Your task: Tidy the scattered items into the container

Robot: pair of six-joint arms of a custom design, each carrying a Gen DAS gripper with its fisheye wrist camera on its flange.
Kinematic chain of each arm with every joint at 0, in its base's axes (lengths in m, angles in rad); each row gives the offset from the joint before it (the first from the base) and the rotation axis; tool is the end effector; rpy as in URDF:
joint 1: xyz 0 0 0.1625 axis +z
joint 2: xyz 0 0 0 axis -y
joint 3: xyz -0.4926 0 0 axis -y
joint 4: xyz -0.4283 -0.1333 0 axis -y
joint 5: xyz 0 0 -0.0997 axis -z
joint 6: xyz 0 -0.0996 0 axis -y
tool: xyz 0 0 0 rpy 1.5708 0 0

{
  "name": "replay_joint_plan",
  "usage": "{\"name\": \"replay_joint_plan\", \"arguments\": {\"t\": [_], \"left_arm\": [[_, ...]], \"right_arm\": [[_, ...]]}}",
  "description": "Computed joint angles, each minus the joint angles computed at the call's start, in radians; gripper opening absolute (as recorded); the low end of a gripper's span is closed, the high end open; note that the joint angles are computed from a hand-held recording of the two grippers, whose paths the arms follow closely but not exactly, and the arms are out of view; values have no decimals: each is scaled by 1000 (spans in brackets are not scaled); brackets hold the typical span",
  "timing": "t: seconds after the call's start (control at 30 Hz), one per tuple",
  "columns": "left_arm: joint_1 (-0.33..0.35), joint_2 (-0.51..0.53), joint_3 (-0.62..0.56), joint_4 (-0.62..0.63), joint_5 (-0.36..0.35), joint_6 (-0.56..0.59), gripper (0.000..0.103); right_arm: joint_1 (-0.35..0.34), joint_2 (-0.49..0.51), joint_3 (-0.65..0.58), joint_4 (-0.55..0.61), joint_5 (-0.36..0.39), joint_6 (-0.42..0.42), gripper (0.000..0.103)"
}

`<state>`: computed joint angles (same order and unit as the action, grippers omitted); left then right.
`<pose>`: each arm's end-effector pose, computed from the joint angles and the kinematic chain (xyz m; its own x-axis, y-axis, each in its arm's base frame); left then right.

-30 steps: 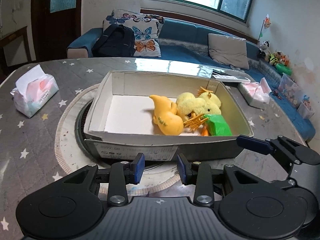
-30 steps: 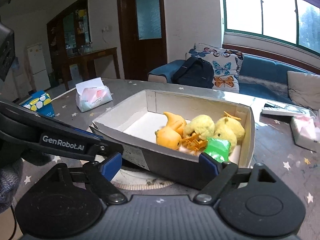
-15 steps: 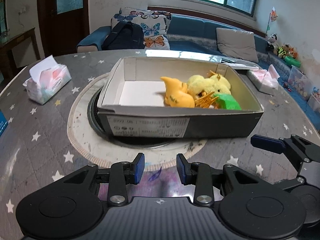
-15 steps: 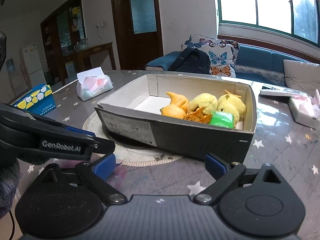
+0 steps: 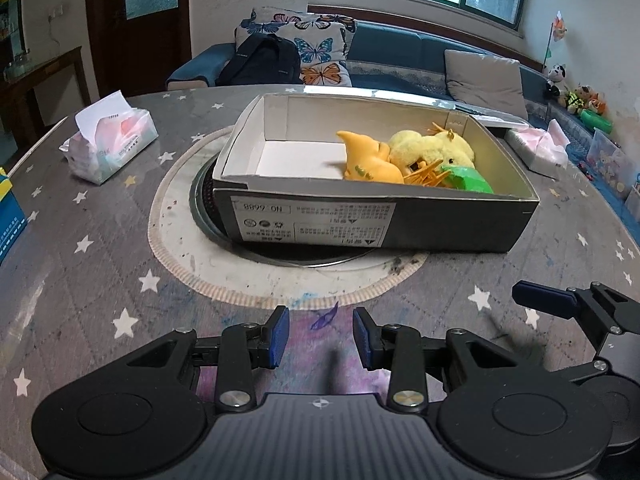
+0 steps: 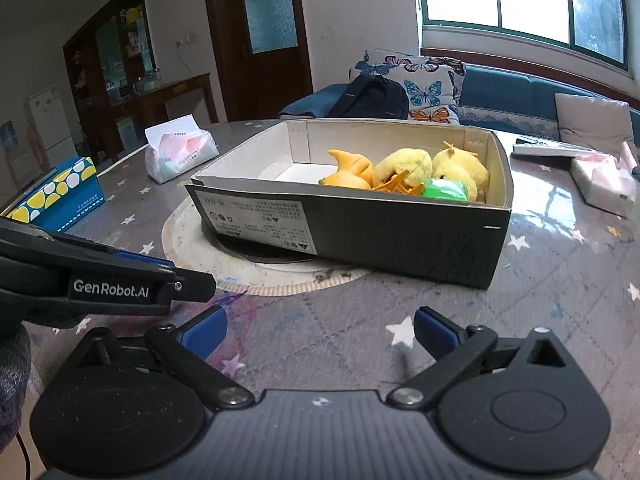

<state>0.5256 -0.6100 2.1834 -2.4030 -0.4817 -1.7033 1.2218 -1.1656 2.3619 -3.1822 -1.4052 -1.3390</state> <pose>-0.2738 -0.4149 -0.0850 -0.6702 -0.4595 -0.5829 0.1983 0.6459 -0.7372 -0.0240 -0.5039 0.1669 -0.5227 -0.7738 0.3578 -0.8523 0.4650 -0.2395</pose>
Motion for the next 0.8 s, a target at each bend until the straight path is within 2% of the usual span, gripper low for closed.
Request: {"name": "replay_joint_plan", "arguments": {"t": [0.33,0.8], "left_arm": [[-6,1,-9,78,3,-62,37],[3,-1,-21,121,-15,-70,37]], "right_arm": [[2,10,15,-44,-18,13,103],[12,32,27,-103,-45,23,103]]}}
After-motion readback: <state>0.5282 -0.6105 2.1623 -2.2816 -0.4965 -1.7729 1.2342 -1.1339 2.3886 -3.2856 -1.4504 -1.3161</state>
